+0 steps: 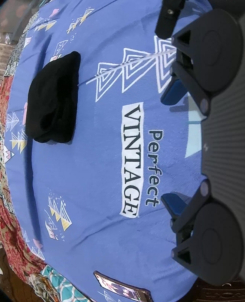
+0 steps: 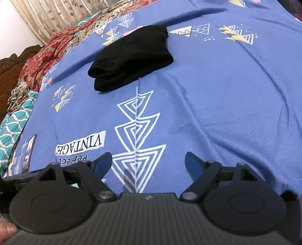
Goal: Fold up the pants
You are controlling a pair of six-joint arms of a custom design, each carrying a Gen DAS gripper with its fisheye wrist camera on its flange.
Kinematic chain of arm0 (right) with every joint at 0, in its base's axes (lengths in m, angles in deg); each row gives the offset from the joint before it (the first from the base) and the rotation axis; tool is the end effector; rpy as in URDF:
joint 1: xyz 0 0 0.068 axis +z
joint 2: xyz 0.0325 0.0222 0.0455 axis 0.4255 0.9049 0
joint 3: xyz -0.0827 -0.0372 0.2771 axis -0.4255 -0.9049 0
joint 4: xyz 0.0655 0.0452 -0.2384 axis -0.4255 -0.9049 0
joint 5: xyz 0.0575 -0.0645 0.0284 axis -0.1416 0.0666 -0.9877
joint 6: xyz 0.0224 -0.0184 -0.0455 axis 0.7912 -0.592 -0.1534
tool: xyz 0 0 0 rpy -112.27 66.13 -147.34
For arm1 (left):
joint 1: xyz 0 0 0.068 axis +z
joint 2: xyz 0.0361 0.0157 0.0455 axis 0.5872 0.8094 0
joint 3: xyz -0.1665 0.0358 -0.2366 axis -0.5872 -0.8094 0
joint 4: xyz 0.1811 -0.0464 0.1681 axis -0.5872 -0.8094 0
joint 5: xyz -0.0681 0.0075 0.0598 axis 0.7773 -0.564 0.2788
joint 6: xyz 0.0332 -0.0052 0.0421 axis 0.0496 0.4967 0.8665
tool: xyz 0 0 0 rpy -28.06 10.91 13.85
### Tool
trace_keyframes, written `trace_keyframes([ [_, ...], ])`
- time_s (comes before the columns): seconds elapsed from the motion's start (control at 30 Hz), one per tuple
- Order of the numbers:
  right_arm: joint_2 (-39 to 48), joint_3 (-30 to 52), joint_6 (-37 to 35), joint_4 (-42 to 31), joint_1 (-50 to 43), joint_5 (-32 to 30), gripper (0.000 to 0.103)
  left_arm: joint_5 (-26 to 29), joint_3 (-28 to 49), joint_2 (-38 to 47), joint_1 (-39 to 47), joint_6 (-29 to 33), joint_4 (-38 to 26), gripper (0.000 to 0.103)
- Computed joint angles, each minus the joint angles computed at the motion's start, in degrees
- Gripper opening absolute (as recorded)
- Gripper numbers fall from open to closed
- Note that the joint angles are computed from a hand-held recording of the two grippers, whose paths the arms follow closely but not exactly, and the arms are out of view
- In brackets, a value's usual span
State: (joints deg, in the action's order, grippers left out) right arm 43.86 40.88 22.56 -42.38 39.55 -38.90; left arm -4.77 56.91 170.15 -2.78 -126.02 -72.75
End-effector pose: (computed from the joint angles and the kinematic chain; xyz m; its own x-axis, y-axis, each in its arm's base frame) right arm 0.2464 0.0799 0.0281 -0.8044 -0.1725 -0.5685 -0.4510 0.8002 0.3953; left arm 0.1964 -0.1346 0.0441 -0.7068 -0.4715 -0.5273 -0.5578 0.8300 0.0055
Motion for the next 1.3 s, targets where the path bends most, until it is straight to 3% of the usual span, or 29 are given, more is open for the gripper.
trace_keyframes([
  [0.4,-0.49,-2.61,1.79,6.78,0.82,3.14,0.086,-1.1,-0.23,-0.68,-0.63,0.22,-0.41,0.103],
  [0.67,-0.73,-4.2,2.76,10.27,1.61,4.48,0.086,-6.31,1.49,-2.04,-3.13,-1.48,-6.04,0.103],
  [1.3,-0.64,-5.41,3.64,12.12,1.93,4.57,0.086,-5.66,0.2,-4.54,-4.42,-0.74,-5.32,0.103],
])
